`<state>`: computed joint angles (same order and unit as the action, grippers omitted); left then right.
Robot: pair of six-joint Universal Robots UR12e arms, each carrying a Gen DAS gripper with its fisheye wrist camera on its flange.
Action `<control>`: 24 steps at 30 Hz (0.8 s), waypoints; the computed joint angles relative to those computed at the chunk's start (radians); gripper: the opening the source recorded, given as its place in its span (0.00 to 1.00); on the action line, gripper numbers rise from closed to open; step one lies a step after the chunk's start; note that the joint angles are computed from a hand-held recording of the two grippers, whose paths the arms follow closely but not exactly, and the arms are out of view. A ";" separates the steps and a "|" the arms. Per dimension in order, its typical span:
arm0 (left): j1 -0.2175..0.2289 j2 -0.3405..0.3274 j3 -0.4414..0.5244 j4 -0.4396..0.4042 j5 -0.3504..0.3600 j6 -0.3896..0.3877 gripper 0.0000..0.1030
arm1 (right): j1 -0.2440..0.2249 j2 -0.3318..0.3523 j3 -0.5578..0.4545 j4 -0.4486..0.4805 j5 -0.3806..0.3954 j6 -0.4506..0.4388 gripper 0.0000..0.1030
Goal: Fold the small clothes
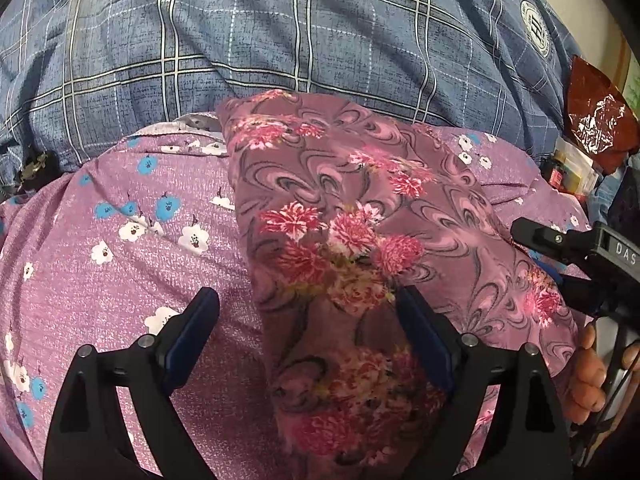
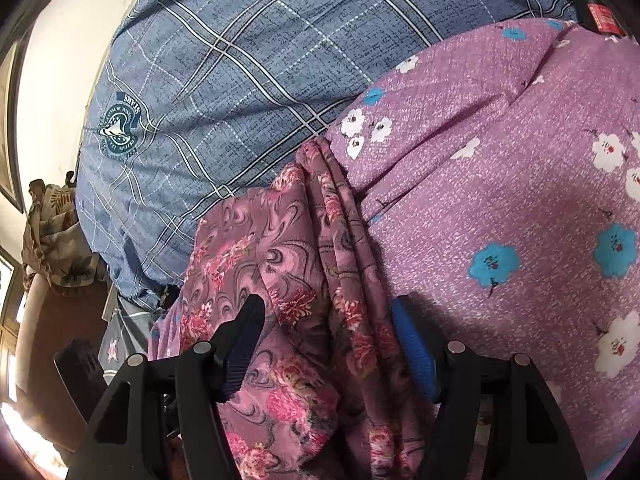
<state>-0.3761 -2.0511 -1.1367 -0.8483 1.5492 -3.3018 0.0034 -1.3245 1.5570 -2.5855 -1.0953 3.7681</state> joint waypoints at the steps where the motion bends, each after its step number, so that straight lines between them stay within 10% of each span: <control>1: 0.000 0.000 0.000 0.000 0.002 0.001 0.88 | 0.002 0.001 -0.001 0.002 -0.003 -0.001 0.68; 24: 0.015 0.005 0.002 0.003 -0.076 -0.021 0.88 | 0.006 0.012 -0.004 -0.016 0.077 -0.024 0.70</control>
